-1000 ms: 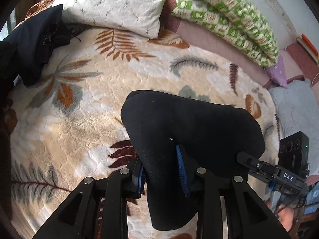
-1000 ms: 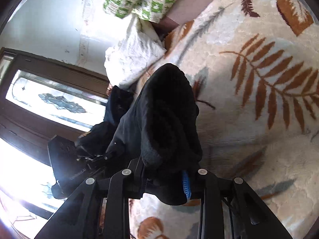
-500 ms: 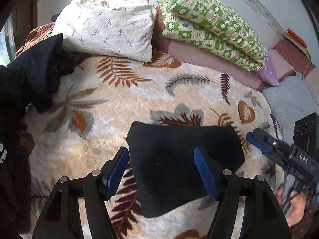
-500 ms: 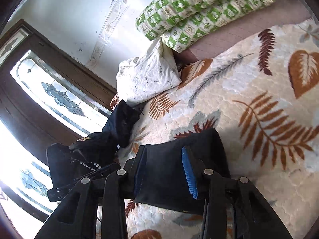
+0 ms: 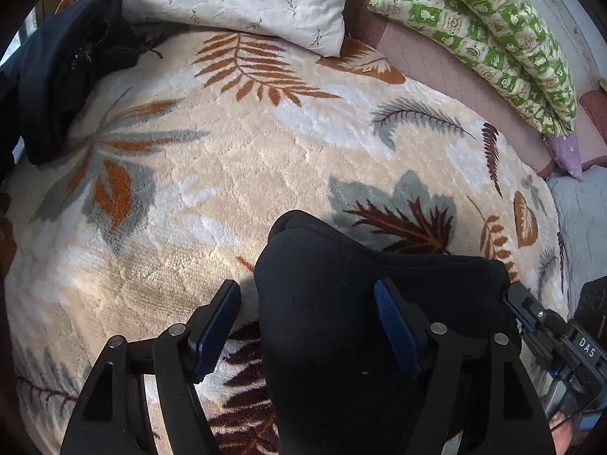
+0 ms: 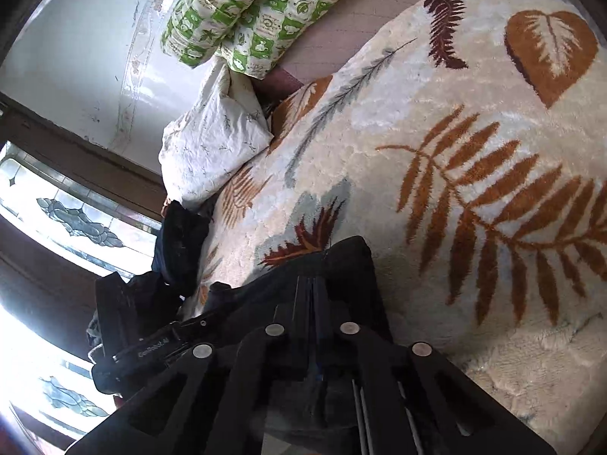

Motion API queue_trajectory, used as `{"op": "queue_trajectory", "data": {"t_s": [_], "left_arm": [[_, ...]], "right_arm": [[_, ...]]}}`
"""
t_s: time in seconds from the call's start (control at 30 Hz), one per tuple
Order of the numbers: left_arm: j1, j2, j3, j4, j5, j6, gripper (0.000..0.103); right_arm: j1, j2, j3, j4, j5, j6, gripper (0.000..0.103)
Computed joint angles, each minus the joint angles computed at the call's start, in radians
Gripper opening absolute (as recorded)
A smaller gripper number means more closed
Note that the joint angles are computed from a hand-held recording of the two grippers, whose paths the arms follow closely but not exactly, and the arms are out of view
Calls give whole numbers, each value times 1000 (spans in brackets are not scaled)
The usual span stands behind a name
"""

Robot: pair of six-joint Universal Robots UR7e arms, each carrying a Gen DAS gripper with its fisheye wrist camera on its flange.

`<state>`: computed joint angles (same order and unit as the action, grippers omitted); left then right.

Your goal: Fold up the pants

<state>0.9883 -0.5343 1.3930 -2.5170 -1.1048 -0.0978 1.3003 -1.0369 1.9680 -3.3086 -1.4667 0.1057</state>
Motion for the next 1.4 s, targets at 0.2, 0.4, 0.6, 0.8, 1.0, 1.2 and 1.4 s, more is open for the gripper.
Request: {"op": "queue_trajectory", "data": {"t_s": [0.2, 0.4, 0.6, 0.8, 1.0, 1.2, 1.4], "left_arm": [[-27, -161, 241, -175, -75, 46, 70], [-38, -174, 328, -121, 29, 9, 72], [-63, -307, 471, -190, -9, -97, 76], [-176, -396, 666, -240, 112, -185, 87], [-298, -401, 757, -184, 259, -335, 93], [-387, -405, 810, -138, 353, -422, 94], [-433, -397, 841, -156, 384, -435, 94]], "right_arm": [[11, -85, 126, -49, 65, -50, 25], [-12, -67, 180, -77, 15, -39, 20], [43, -182, 269, -92, 4, -78, 39], [170, -279, 413, -49, -288, -110, 74], [313, -247, 453, -41, -685, 33, 101], [386, -198, 498, -207, -839, -15, 103], [445, -165, 494, -273, -904, -81, 103]]}}
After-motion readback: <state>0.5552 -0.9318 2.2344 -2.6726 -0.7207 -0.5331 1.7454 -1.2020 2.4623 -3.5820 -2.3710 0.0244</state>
